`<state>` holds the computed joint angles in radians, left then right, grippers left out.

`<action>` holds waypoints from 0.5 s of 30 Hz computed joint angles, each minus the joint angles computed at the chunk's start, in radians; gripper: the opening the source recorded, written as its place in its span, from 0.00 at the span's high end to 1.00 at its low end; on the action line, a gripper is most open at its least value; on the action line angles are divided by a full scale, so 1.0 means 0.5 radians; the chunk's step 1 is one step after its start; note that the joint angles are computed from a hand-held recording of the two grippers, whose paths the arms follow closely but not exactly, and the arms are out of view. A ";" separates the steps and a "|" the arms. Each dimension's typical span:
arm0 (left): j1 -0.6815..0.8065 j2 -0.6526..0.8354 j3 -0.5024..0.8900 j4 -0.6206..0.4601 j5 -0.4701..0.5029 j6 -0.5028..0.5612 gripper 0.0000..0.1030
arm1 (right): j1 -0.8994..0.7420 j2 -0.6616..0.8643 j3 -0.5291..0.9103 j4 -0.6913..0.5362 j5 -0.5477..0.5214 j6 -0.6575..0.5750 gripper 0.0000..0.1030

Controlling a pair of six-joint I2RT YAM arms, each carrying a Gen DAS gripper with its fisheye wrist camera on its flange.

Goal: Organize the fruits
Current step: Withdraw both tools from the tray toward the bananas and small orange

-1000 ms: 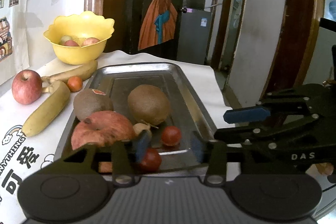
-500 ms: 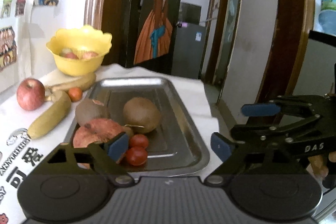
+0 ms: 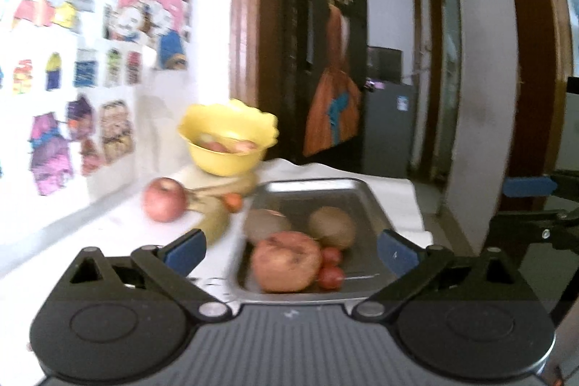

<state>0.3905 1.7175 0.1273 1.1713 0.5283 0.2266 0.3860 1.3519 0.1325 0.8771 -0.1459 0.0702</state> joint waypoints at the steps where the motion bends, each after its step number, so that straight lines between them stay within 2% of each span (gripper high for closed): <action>1: 0.054 -0.038 -0.026 -0.007 0.024 0.013 0.00 | 0.068 -0.032 -0.011 -0.016 0.076 0.034 0.01; 5: 0.305 -0.234 -0.093 -0.159 0.121 0.051 0.00 | 0.437 -0.143 -0.042 -0.093 0.504 0.130 0.01; 8: 0.503 -0.345 -0.128 -0.284 0.180 0.086 0.00 | 0.706 -0.117 -0.056 -0.050 0.815 0.191 0.01; 12: 0.765 -0.542 -0.187 -0.498 0.176 0.169 0.00 | 1.047 -0.134 0.030 -0.312 1.133 0.350 0.01; 15: 0.957 -0.821 -0.188 -0.901 0.134 0.279 0.00 | 1.235 -0.210 0.104 -0.587 1.211 0.444 0.01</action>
<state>0.8689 1.3072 0.0333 0.7209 0.5955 0.3660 1.0035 1.2471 0.1845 0.5834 0.4596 0.2924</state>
